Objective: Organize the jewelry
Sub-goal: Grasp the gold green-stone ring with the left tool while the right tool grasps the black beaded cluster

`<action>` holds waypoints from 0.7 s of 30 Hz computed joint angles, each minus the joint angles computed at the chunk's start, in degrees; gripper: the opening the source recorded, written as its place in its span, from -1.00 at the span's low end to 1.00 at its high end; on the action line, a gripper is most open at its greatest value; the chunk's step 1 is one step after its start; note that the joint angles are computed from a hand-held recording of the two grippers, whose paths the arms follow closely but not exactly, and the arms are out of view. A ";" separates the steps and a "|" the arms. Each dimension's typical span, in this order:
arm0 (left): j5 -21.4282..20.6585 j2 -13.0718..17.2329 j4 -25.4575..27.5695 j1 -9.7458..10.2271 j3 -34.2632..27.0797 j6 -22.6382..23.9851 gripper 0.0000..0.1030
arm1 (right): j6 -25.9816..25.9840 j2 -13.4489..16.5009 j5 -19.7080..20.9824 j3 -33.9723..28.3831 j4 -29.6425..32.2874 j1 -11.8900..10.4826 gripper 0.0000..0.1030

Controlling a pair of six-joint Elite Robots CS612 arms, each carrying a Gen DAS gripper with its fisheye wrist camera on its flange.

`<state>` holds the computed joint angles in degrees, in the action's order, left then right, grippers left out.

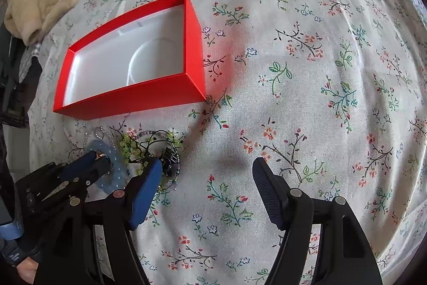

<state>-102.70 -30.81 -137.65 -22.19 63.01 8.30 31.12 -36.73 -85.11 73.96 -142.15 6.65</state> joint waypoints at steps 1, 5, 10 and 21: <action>0.57 -0.01 -0.26 -0.13 0.13 0.03 -0.66 | 0.02 -0.08 -0.05 0.17 -0.12 -0.02 0.42; 1.75 -0.06 -1.38 -0.49 0.49 -0.09 -0.69 | -0.18 -0.45 -0.04 0.91 -0.58 -0.09 0.42; 2.07 -1.14 -4.17 -0.77 2.16 0.81 -0.92 | -0.20 -1.17 0.04 2.16 -1.76 -0.08 0.42; -0.50 -3.13 -8.65 0.61 4.87 -0.34 -0.94 | -0.25 -0.87 1.53 1.25 -3.26 0.60 0.22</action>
<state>-103.20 -33.94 -146.30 -21.58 67.87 7.97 30.87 -37.60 -83.59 75.22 -145.42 7.24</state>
